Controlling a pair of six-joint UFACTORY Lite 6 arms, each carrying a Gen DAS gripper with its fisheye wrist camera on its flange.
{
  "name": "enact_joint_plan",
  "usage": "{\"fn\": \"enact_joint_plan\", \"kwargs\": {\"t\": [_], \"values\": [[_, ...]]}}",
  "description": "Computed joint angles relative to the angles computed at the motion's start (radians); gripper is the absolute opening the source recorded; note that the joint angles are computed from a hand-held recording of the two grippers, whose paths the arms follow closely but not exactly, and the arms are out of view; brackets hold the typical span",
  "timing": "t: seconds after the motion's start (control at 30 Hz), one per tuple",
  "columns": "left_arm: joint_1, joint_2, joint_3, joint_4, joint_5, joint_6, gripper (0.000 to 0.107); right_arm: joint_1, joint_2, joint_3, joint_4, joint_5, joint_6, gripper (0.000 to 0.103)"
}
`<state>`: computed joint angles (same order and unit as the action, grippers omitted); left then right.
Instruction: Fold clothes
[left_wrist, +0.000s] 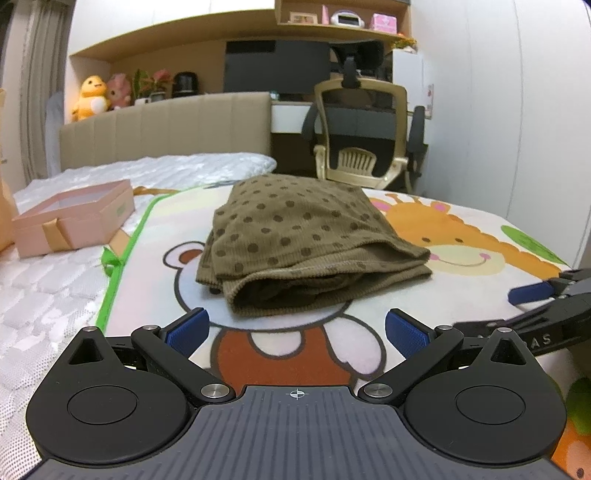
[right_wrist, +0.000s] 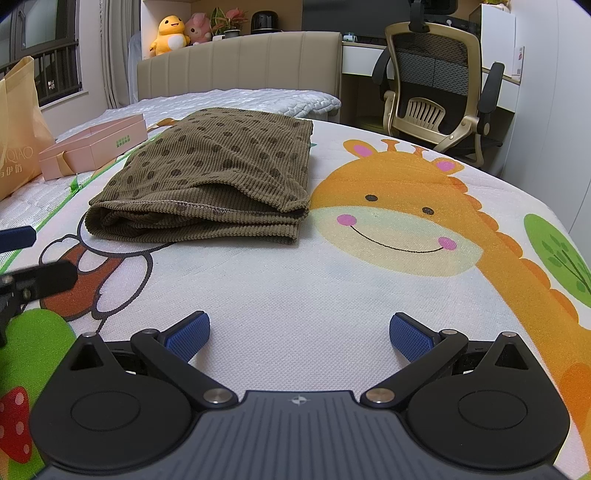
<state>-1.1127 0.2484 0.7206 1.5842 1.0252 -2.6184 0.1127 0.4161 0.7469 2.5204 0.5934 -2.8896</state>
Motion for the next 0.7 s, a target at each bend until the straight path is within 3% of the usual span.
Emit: {"fn": "enact_joint_plan", "kwargs": {"t": [0.7], "values": [[-0.003,0.006,-0.004,-0.009,-0.001,-0.027,0.103,-0.001,0.003,0.0,0.001,0.005,-0.002,0.103]]}}
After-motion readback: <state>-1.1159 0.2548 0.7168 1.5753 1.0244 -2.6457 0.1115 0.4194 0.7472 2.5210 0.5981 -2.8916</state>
